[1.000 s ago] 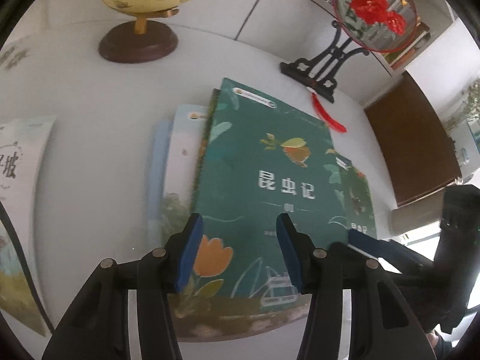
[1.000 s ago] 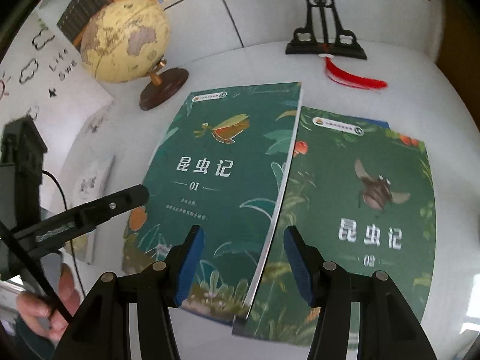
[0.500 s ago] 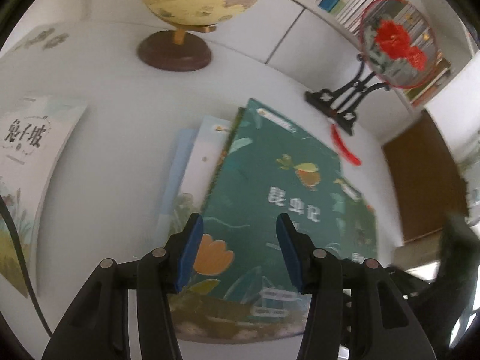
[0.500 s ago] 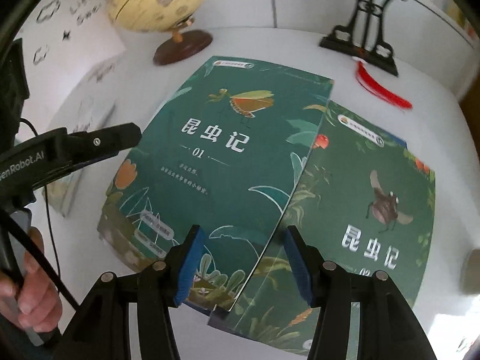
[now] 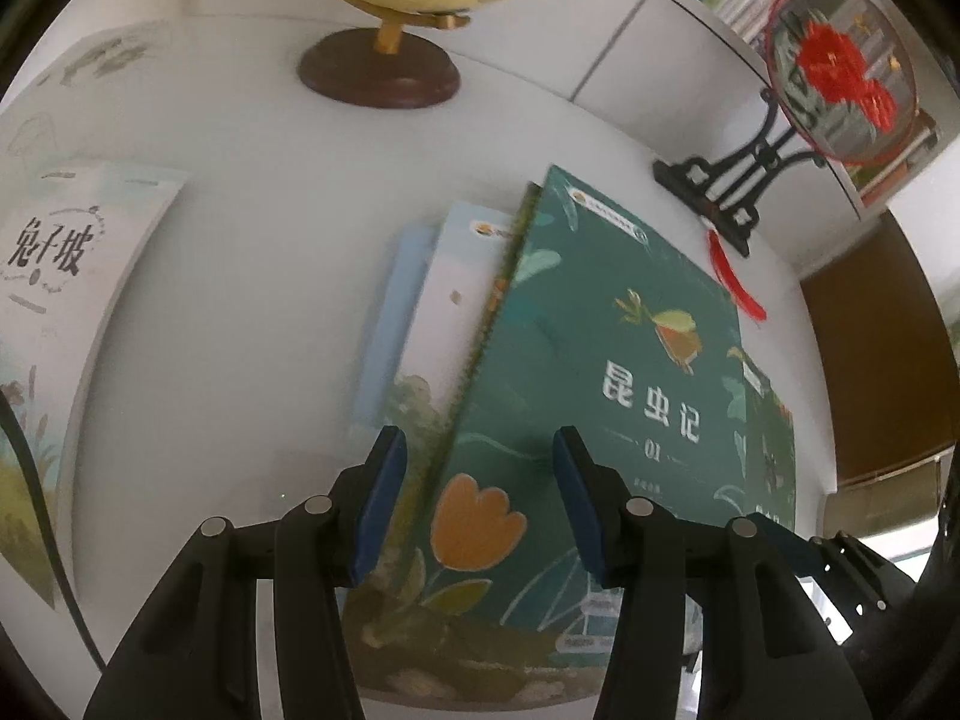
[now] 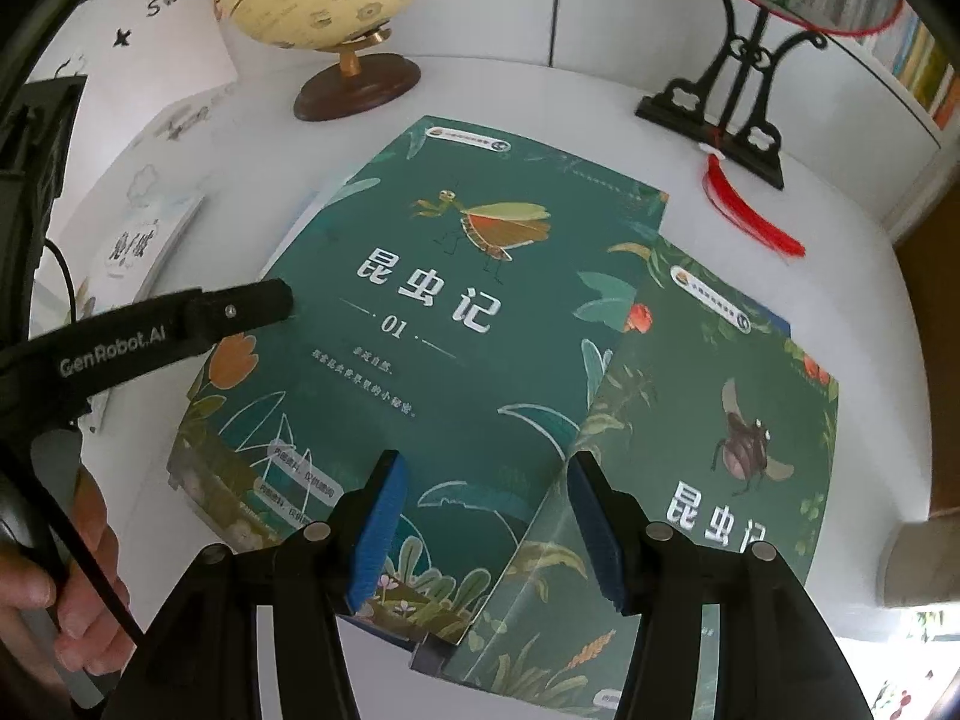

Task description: Organize books

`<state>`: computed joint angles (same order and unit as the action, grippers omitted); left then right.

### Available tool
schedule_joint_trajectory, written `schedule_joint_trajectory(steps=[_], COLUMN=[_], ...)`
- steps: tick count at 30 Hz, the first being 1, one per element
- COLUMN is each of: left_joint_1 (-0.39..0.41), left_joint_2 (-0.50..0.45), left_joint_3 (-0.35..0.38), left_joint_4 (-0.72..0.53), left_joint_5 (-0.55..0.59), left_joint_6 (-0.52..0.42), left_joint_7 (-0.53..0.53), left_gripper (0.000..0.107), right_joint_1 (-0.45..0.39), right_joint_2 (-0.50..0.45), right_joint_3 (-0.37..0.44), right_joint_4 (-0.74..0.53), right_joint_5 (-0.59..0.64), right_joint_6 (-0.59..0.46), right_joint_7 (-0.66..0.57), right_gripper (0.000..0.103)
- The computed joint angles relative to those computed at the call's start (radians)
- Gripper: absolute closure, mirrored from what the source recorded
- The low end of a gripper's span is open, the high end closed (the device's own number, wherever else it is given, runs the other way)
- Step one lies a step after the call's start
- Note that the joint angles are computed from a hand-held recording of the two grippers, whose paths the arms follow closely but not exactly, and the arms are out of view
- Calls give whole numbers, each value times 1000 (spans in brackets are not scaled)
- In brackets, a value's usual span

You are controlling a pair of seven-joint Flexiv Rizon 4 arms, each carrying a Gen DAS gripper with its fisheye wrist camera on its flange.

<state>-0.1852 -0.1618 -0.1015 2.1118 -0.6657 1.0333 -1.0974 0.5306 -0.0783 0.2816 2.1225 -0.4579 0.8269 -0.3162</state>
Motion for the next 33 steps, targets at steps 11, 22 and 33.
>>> schedule_joint_trajectory(steps=[11,22,33], left_joint_1=[-26,-34,17], left_joint_2=[55,71,69], left_joint_3=[13,19,46], left_joint_4=[52,43,26], left_joint_5=[73,132,-114], left_joint_6=[18,-11,-147], left_joint_7=[-20,-79,68], left_gripper=[52,51,52], right_joint_1=[50,-24,-75], right_joint_2=[17,18,75], right_joint_3=[18,-9,-27], right_joint_4=[-2,75,202], right_joint_5=[-174,-165,-265], right_joint_6=[-149,163,415], right_joint_7=[64,171,371], right_gripper=[49,49,49])
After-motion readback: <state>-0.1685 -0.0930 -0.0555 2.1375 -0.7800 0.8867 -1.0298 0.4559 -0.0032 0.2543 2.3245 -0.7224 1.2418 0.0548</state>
